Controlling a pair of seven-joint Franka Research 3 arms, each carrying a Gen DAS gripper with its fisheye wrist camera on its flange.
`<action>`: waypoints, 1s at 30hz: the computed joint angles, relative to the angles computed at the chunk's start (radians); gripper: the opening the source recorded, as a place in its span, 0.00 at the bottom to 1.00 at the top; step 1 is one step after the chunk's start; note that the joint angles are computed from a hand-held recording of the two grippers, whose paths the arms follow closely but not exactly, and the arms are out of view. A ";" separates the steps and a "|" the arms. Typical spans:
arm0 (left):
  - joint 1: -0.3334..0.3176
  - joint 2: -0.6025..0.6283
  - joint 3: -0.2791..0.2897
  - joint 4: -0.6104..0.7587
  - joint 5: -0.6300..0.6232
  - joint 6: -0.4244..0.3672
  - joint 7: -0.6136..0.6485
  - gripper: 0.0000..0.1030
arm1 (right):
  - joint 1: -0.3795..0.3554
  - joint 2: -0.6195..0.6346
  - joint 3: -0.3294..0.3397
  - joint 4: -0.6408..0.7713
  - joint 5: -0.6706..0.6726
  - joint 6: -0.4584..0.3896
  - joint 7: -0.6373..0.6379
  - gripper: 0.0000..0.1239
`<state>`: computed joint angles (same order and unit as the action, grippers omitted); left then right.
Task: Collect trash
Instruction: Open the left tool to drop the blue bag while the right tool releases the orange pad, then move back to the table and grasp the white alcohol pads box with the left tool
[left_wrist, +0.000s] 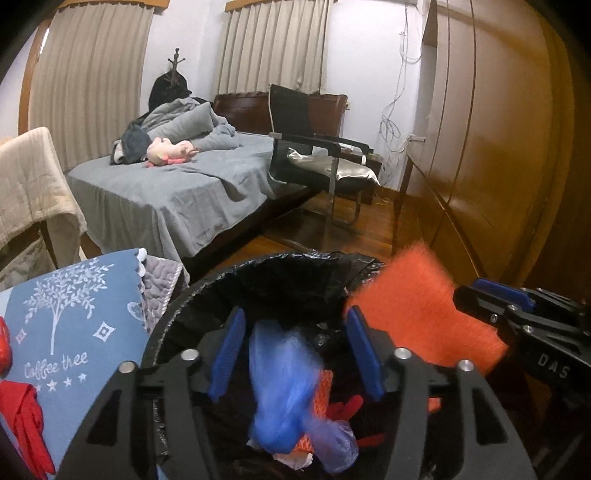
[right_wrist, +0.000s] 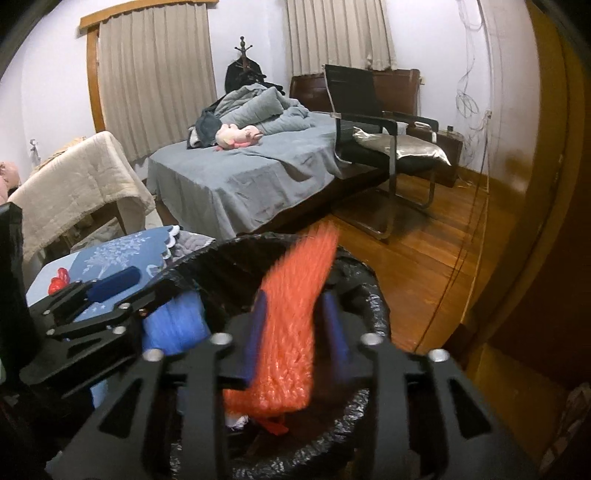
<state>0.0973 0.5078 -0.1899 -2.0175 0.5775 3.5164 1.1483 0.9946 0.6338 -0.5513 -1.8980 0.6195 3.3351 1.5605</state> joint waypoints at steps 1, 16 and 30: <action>-0.012 -0.006 0.013 -0.007 -0.013 0.005 0.004 0.63 | 0.006 0.003 -0.008 -0.001 0.005 0.001 0.003 0.35; -0.115 -0.173 0.208 -0.221 -0.361 0.138 0.204 0.94 | 0.008 -0.002 0.052 0.041 0.098 0.094 -0.081 0.78; -0.040 -0.280 0.242 -0.401 -0.583 0.222 0.398 0.94 | 0.017 0.092 0.153 0.270 0.090 0.035 -0.179 0.79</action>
<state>0.0578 0.2274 0.0523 -2.4190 -0.0053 3.7380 1.5460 1.0112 0.7260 -0.3983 -1.6284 0.7097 3.3698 1.3818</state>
